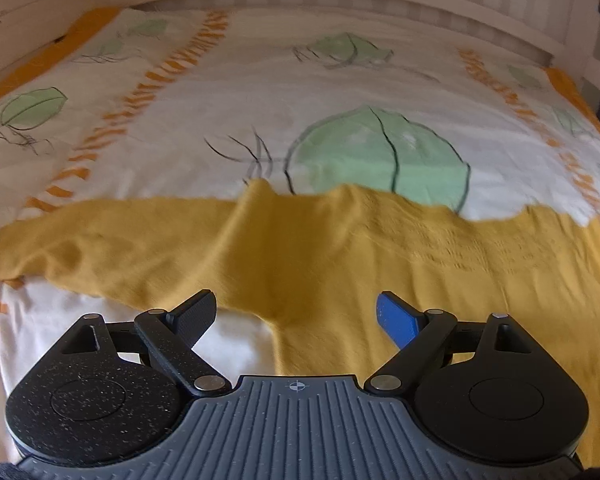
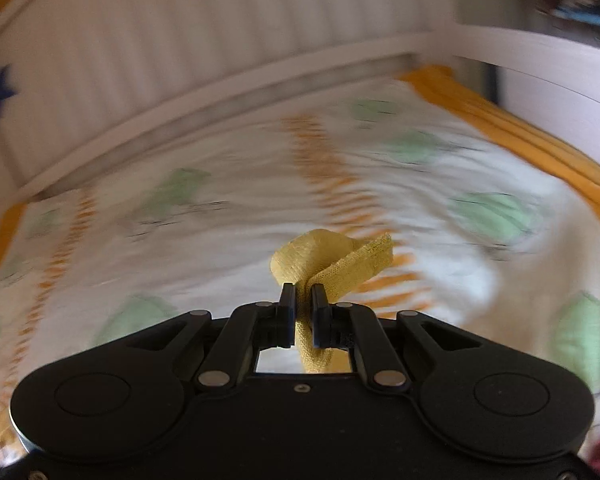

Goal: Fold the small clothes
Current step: 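Lift the sleeve with the right tool and fold it across the sweater body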

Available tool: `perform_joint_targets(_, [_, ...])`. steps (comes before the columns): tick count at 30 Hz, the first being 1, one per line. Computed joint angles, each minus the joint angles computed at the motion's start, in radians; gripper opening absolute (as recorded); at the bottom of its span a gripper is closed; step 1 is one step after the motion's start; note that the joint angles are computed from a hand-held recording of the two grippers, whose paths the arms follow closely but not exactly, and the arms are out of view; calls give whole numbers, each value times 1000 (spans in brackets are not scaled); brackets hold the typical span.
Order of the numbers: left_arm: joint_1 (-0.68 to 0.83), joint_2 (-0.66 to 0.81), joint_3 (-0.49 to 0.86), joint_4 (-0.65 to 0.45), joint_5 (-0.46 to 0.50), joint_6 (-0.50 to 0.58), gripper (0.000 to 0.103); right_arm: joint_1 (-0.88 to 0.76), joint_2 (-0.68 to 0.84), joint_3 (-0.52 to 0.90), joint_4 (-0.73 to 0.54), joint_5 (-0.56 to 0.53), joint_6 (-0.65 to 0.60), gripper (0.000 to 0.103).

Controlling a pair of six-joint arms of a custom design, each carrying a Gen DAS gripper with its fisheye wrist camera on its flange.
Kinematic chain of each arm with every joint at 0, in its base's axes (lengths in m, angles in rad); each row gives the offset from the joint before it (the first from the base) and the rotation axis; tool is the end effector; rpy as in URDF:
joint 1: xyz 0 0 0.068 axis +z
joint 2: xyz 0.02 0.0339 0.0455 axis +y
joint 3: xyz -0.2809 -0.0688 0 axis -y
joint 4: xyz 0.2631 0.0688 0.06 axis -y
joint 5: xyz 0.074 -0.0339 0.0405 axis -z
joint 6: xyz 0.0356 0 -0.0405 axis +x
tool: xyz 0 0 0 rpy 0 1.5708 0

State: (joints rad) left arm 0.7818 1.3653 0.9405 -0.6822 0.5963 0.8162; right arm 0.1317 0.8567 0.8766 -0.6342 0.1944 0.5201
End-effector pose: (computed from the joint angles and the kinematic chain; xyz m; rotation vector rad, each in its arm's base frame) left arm 0.2081 0.1784 0.2422 0.2155 2.3970 -0.1082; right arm 0.1862 0.0177 0.3282 0.5272 2.1115 0.1600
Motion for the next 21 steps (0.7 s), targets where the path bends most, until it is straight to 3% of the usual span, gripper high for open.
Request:
perform_joint_targets(3, [26,50,56,-38,24,-12,87,280,95,24,76,143,105,14])
perform_joint_targets(6, [49,93,99,-67,34,-8,87,471,239,42,185,209,165,14])
perform_joint_targets(12, [97,158,174,-94,71,-42,88,671,585,105,398,202,254,14])
perform_joint_targets(15, [99,195,204,-102,73,-76,88,731,707,136,443,191,285,15])
perform_joint_targets(19, [96,232,235,-127,82,-66,88,781,772,132,480,171,324,24])
perform_joint_targets(20, [94,239,239,-134,87,-60,88,784,762,110,494,164,325,29])
perform_joint_targets(21, [95,244,240,-137,92,-53,88,787,748,95,488,166,324,44])
